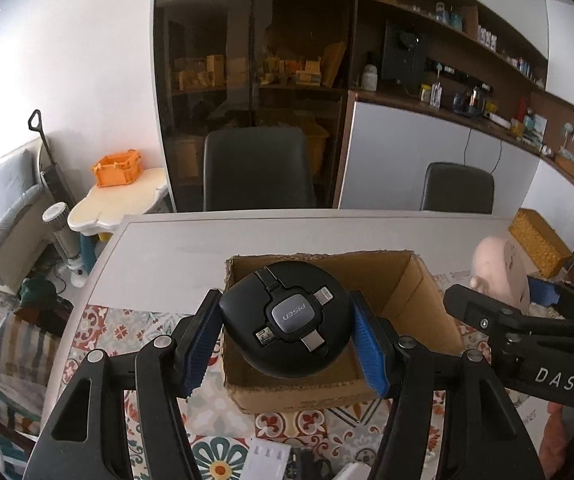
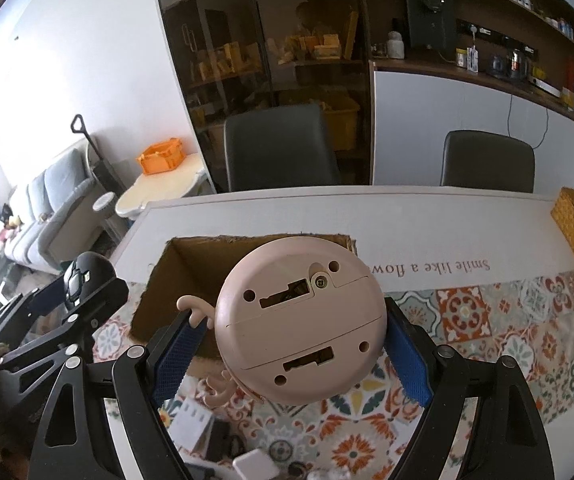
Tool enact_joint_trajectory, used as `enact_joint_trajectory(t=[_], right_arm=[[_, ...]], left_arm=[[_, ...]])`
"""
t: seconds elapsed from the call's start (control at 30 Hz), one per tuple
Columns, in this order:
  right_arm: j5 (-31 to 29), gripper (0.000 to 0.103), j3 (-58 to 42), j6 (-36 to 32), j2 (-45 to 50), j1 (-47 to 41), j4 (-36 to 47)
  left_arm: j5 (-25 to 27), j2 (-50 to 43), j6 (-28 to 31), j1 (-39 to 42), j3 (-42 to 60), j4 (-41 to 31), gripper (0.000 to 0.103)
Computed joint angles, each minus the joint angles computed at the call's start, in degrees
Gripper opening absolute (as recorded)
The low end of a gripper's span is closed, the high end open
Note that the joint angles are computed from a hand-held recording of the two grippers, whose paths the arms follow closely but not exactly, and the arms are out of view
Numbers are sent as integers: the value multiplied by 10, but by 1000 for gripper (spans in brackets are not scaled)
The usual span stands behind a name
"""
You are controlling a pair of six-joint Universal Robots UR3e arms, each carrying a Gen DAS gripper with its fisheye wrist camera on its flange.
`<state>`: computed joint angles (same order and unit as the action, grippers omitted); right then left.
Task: Organize rigid objects
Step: 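Carry both items over the cardboard box and release them inside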
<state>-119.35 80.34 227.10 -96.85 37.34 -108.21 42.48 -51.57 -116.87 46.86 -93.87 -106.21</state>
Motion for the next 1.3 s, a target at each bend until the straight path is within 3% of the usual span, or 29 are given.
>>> enact_joint_trajectory(t=[0.07,0.23,0.63,0.9,1.1,1.3], right_arm=[[16,85,-10,-14,8,-19,6],[59,85,-7,-37,14,-69,9],[141,85,20,-77,13,-145,7],[157,85,15,-88,25,-160,6],[159,85,-20,-95,65,-145,10],[105,86,-85,-74,117,-105,61]], left_arm=[[41,-34,-76,-65,-14,98,62],[99,-71,-157,-145,-42,232,62],[201,-172,-225,-263,-8,290,63],[232,-145,-254,-240,-43,346,90],[226,-120,-239,-182,-66,349,92],[186,-71,-191,-116,-80,307,94]])
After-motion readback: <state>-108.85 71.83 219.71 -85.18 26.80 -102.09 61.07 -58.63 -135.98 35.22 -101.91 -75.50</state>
